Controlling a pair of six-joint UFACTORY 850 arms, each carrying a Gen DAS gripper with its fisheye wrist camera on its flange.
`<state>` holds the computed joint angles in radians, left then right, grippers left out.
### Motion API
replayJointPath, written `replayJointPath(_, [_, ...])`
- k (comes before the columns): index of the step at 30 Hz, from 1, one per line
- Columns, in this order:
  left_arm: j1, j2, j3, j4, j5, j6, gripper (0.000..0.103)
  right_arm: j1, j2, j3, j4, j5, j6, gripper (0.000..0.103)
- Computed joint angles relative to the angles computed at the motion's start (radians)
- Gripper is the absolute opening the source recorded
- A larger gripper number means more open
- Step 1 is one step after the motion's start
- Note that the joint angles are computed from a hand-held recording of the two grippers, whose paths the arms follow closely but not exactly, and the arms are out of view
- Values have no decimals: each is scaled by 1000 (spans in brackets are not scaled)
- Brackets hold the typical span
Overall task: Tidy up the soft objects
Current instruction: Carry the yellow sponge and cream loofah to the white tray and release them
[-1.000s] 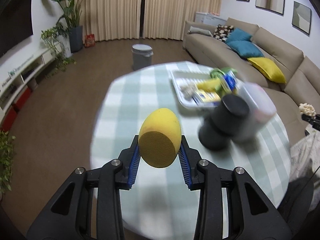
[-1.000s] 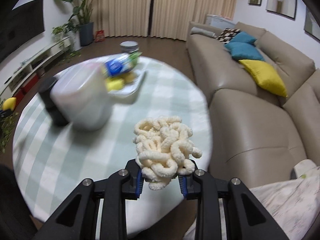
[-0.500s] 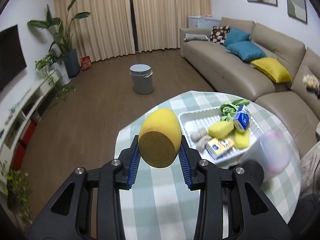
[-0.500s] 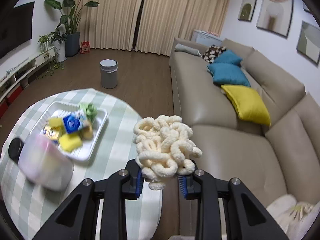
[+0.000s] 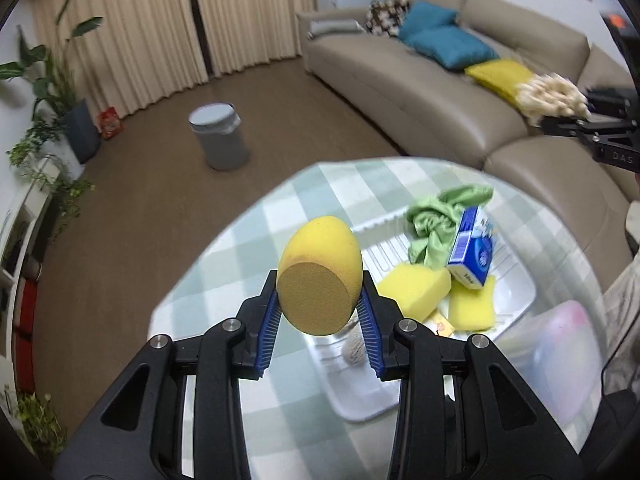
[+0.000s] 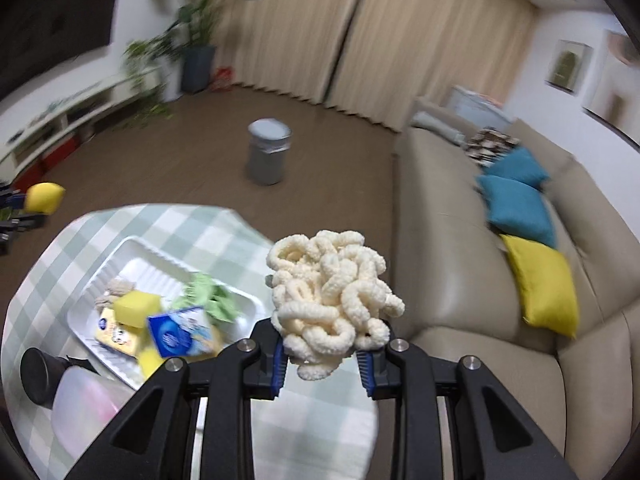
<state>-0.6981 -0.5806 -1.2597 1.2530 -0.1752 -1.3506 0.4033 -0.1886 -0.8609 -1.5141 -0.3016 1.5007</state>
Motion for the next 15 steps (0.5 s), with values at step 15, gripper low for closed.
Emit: replayJointPath(15, [13,-229,-195,-630,-12,644,34,105,-443,-415,992,-37,-1160,31])
